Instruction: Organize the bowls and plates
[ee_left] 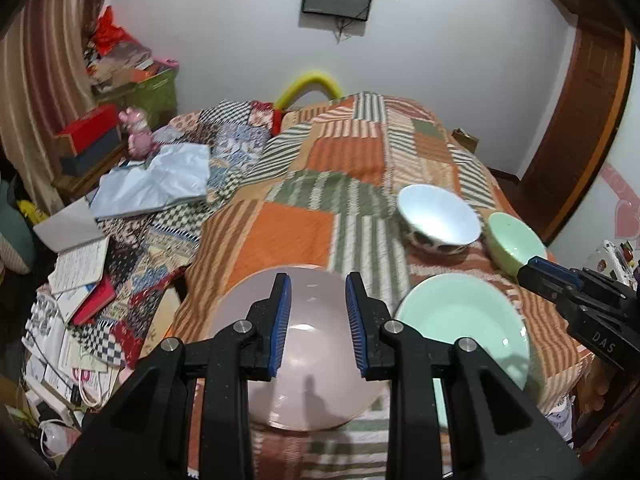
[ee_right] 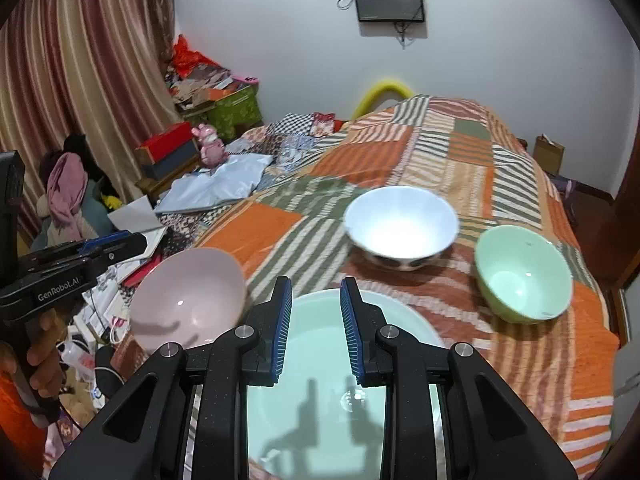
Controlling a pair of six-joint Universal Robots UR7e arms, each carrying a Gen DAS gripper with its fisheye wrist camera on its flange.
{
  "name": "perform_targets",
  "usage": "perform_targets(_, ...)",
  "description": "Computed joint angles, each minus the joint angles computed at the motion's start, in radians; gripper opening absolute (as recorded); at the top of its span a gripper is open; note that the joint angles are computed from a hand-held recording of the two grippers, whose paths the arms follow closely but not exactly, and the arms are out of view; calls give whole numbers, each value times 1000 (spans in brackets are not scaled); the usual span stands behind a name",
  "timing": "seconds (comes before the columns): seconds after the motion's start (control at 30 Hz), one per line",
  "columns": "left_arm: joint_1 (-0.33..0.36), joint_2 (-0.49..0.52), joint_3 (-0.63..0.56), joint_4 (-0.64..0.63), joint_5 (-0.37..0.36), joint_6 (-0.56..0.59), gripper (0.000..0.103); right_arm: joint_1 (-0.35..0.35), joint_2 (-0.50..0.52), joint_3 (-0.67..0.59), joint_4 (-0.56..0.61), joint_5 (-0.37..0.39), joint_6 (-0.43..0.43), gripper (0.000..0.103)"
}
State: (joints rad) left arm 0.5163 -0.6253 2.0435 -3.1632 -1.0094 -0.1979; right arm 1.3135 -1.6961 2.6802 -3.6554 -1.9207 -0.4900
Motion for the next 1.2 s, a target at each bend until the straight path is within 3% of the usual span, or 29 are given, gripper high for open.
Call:
perform_targets(0.17, -31, 39, -62, 32, -20, 7, 30, -65, -92, 7, 73, 31, -23, 23)
perform_targets(0.27, -43, 65, -102, 48, -29, 19, 42, -103, -123, 4, 94, 45, -29, 24)
perform_targets(0.4, -59, 105, -150, 40, -21, 57, 60, -158, -187, -5, 162, 90, -18, 39)
perform_targets(0.63, -50, 179, -274, 121, -36, 78, 74, -208, -213, -48, 197, 116, -32, 63)
perform_targets(0.87, -16, 264, -416, 236, -51, 84, 79, -252, -174, -121, 237, 147, -45, 64)
perform_targets(1.1, 29, 353, -555, 343, -73, 77, 79, -255, -59, -203, 235, 107, -61, 64)
perform_targets(1.2, 45, 390, -609, 380, -71, 81, 78, -263, -24, -234, 253, 97, -64, 53)
